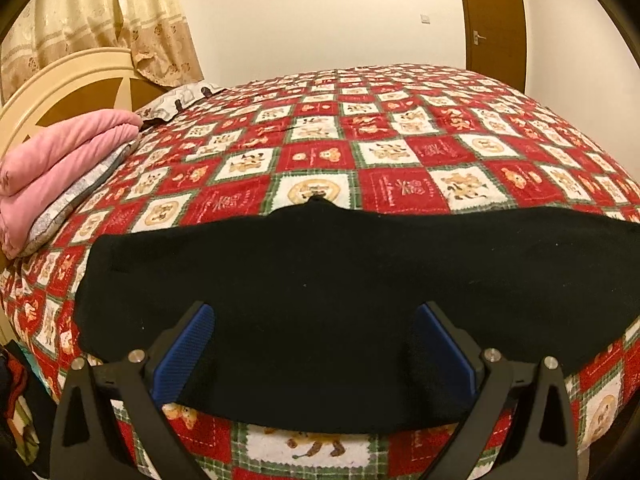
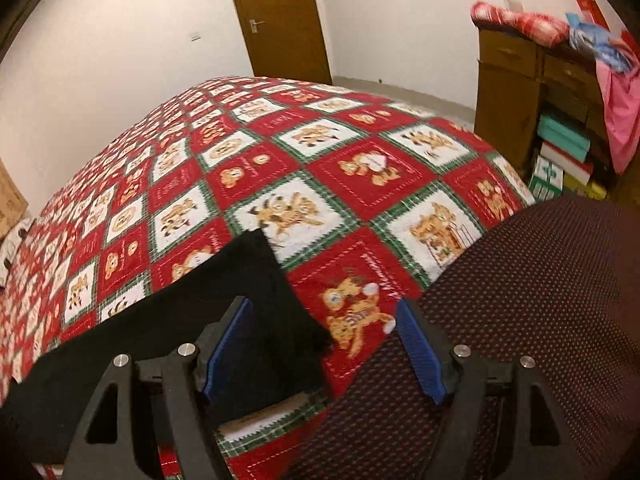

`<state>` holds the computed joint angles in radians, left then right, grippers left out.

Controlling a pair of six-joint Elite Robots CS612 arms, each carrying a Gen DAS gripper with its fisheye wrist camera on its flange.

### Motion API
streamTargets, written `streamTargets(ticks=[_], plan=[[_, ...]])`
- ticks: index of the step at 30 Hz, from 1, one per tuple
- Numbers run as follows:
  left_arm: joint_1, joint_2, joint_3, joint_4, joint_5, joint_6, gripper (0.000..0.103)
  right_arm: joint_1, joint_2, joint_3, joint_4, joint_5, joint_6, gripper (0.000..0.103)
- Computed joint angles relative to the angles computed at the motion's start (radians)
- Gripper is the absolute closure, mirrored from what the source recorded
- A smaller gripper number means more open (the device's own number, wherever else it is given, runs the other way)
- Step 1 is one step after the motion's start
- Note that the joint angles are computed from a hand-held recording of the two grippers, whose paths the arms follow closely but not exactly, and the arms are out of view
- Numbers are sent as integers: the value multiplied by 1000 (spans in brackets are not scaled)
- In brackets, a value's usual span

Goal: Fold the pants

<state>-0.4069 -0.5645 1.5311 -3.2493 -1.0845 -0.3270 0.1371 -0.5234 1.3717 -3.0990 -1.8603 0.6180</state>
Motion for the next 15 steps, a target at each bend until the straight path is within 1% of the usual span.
streamTargets(ticks=[3, 5, 10, 12, 14, 15], plan=[[2, -1, -1, 19, -10, -19, 0, -14, -6, 12, -4, 21, 19, 28], [3, -2, -1, 29, -18, -31, 0, -24, -6, 14, -11, 56, 14, 28], [-1, -6, 3, 31, -20, -34, 0, -29, 13, -31, 15, 126, -74, 28], [-3, -7, 4, 29, -18, -27, 0, -27, 25, -59, 49, 154, -109, 28], [-4, -8, 5, 28, -15, -21, 0, -24, 27, -66, 77, 148, -109, 28], [-5, -9, 6, 27, -14, -18, 0, -25, 25, -56, 57, 149, -99, 28]])
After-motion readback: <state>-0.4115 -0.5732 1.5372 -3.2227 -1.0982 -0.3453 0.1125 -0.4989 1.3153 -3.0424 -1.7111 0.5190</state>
